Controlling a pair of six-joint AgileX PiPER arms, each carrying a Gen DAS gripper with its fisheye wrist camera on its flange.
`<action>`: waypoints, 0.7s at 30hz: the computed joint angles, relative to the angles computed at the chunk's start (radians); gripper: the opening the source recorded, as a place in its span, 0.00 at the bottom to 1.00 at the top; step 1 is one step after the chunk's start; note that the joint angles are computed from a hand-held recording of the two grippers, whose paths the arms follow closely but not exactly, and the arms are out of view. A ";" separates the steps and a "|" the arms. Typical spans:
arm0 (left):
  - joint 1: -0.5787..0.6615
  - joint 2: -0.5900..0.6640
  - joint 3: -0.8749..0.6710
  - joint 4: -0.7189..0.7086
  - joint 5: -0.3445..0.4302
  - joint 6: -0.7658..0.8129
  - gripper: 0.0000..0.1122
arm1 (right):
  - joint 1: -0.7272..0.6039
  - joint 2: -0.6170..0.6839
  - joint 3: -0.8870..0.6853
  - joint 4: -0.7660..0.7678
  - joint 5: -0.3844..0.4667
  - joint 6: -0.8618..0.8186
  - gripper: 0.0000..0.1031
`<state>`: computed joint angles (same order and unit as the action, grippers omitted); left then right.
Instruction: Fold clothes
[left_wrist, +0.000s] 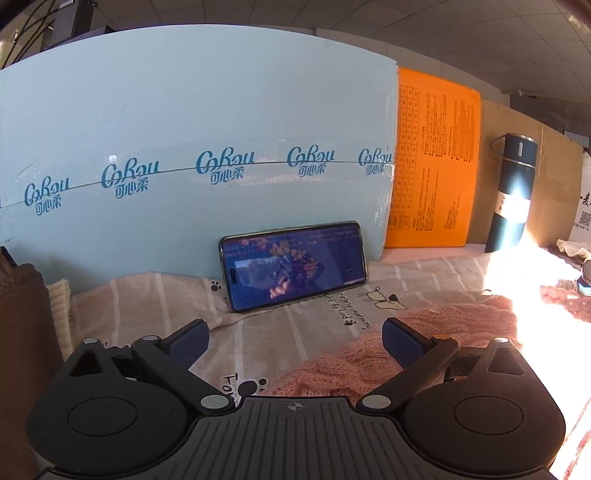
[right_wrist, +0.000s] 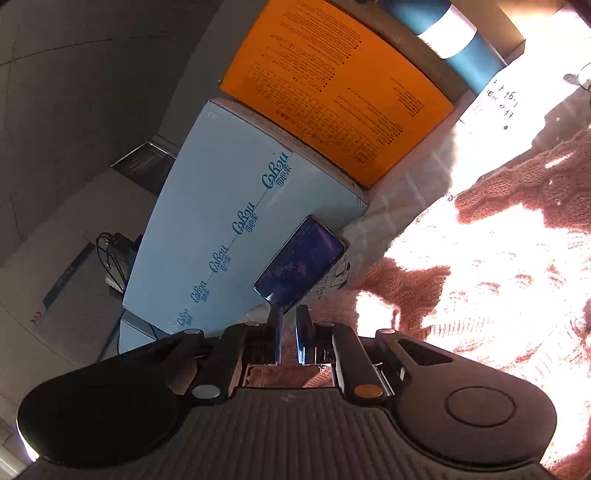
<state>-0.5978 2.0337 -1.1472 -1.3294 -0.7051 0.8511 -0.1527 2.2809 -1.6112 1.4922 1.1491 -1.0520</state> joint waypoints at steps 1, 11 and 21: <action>0.001 0.004 -0.005 -0.007 0.007 0.014 0.90 | 0.006 -0.010 0.011 -0.004 -0.034 -0.017 0.10; 0.011 -0.030 0.000 -0.082 0.089 0.153 0.90 | 0.088 0.000 0.028 -0.101 -0.265 -0.040 0.47; 0.006 0.002 -0.027 -0.299 0.114 0.524 0.92 | 0.165 -0.096 0.221 0.024 -0.436 -0.477 0.73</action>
